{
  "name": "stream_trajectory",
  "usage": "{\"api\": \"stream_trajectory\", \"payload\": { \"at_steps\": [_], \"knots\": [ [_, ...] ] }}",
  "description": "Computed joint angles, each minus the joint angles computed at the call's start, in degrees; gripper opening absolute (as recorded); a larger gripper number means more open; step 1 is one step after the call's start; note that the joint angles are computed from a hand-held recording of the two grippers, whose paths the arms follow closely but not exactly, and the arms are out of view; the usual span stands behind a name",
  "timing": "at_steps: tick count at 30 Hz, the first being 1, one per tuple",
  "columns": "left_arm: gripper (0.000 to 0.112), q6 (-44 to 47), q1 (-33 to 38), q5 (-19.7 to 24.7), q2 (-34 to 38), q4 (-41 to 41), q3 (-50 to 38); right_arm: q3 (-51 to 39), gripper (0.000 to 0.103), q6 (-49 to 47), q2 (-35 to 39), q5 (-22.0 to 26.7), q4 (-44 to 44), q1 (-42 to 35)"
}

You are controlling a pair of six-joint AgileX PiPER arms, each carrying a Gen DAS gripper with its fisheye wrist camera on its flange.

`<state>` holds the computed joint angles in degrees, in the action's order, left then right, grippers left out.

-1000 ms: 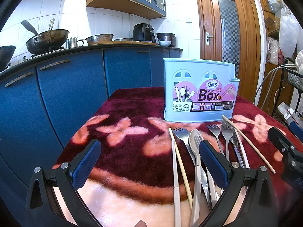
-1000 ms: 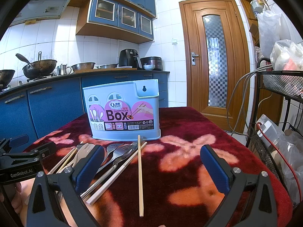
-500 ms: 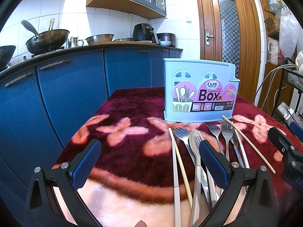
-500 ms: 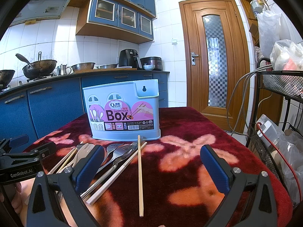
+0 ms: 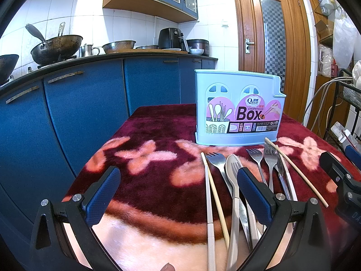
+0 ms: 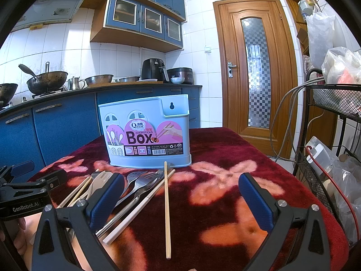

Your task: Organize utensils

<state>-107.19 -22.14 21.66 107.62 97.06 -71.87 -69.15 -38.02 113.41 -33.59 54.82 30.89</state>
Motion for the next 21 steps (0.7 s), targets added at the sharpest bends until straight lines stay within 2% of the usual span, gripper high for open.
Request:
{"api": "stream_trajectory", "payload": {
  "at_steps": [8,15,19,21],
  "knots": [
    [0.103,0.0,0.0,0.0,0.0,0.0,0.0,-0.1,0.103,-0.3,0.0,0.2,0.3,0.0],
    [0.103,2.7,0.0,-0.4,-0.1,-2.4,-0.3,-0.9,0.103,-3.0,-0.4,2.5,2.6,-0.3],
    [0.103,8.9,1.0,-2.0,0.7,-8.1,-2.1,-2.7,0.103,-5.0,0.1,6.5,4.8,-1.7],
    [0.103,14.1,1.5,-3.0,0.6,-13.4,-2.9,-3.3,0.103,-6.9,-0.5,8.6,6.6,-2.1]
  ]
}}
